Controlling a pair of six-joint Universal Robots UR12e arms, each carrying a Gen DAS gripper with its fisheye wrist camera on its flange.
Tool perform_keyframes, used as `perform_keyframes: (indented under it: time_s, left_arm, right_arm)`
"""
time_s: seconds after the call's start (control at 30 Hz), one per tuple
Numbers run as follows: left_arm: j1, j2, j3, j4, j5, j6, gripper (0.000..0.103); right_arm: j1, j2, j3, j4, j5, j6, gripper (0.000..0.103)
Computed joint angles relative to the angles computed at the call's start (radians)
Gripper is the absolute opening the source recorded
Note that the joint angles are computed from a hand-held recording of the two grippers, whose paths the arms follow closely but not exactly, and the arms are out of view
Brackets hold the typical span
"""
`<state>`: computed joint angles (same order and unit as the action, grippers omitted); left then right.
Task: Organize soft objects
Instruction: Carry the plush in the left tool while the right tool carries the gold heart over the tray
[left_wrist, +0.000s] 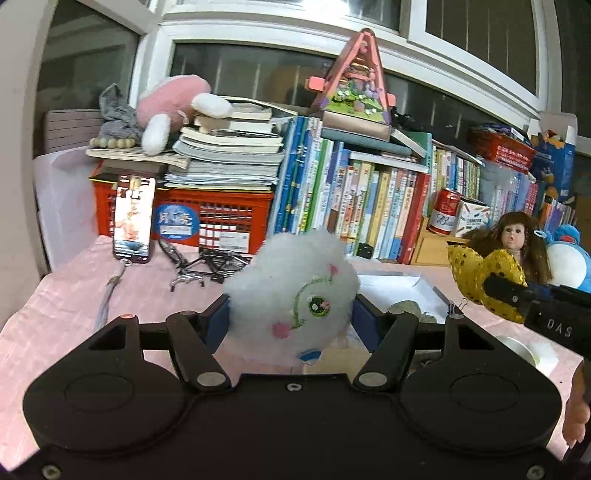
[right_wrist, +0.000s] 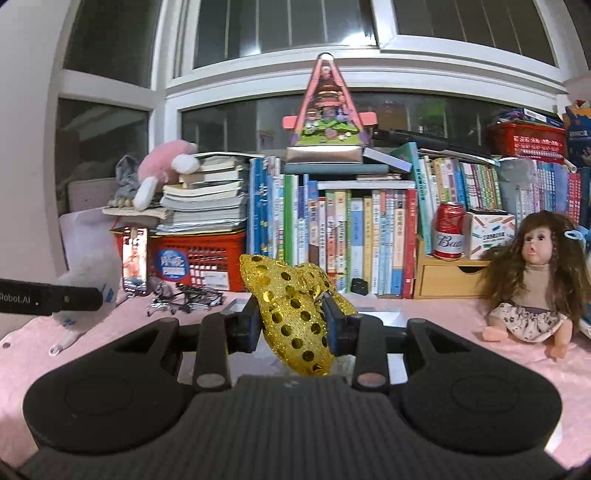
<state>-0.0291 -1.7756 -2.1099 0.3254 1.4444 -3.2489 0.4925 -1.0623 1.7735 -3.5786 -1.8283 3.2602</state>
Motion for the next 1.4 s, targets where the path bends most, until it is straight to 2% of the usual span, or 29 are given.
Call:
perform_keyframes:
  time_s: [0.23, 0.57, 0.67, 1.13, 1.4]
  left_arm:
    - [-0.011, -0.016, 0.062, -0.082, -0.039, 0.000, 0.066]
    - [-0.041, -0.064, 0.158, -0.217, -0.048, -0.006, 0.066]
    - [-0.051, -0.085, 0.210, -0.303, -0.041, 0.009, 0.066]
    - [-0.068, -0.182, 0.409, -0.677, -0.032, -0.015, 0.066]
    - [-0.080, -0.229, 0.479, -0.802, -0.008, -0.030, 0.066]
  right_arm:
    - [-0.026, -0.016, -0.008, 0.068, 0.007, 0.051, 0.041]
    - [-0.069, -0.039, -0.012, 0.194, 0.069, 0.160, 0.041]
    - [-0.084, -0.044, -0.027, 0.252, 0.092, 0.197, 0.041]
    - [-0.133, -0.028, -0.121, 0.515, 0.168, 0.309, 0.043]
    - [-0.142, -0.002, -0.150, 0.595, 0.176, 0.332, 0.043]
